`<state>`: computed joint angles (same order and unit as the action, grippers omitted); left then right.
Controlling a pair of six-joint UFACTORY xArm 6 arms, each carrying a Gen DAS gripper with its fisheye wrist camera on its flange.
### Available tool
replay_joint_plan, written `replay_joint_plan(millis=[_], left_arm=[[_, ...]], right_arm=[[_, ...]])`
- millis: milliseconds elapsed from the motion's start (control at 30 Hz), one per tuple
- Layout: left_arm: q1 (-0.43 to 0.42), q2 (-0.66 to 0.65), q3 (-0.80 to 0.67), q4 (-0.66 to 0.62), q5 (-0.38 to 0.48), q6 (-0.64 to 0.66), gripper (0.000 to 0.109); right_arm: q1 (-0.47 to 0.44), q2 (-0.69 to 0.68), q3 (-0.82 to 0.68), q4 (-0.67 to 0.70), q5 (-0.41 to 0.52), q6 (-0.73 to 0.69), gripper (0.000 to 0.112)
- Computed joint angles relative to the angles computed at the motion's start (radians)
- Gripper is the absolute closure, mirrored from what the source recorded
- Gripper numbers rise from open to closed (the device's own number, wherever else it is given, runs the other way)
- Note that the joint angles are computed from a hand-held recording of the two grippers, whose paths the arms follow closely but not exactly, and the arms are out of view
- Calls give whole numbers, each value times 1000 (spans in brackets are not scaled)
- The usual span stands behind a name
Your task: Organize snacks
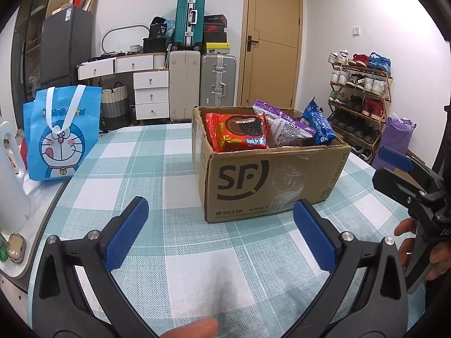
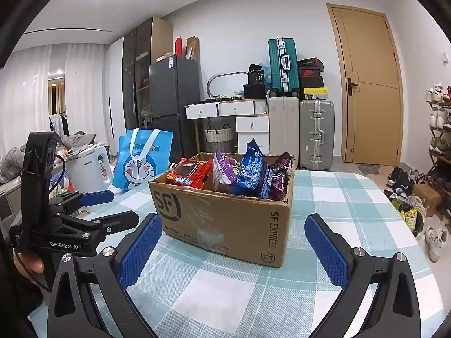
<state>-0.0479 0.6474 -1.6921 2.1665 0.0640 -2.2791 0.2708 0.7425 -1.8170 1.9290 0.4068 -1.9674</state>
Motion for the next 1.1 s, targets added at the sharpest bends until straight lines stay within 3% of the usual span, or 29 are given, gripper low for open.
replay_joint_plan(millis=[1100], left_arm=[[10,-3,14,-95,16,68,6]], right_arm=[[6,-3,9,13,-4,-24,10]])
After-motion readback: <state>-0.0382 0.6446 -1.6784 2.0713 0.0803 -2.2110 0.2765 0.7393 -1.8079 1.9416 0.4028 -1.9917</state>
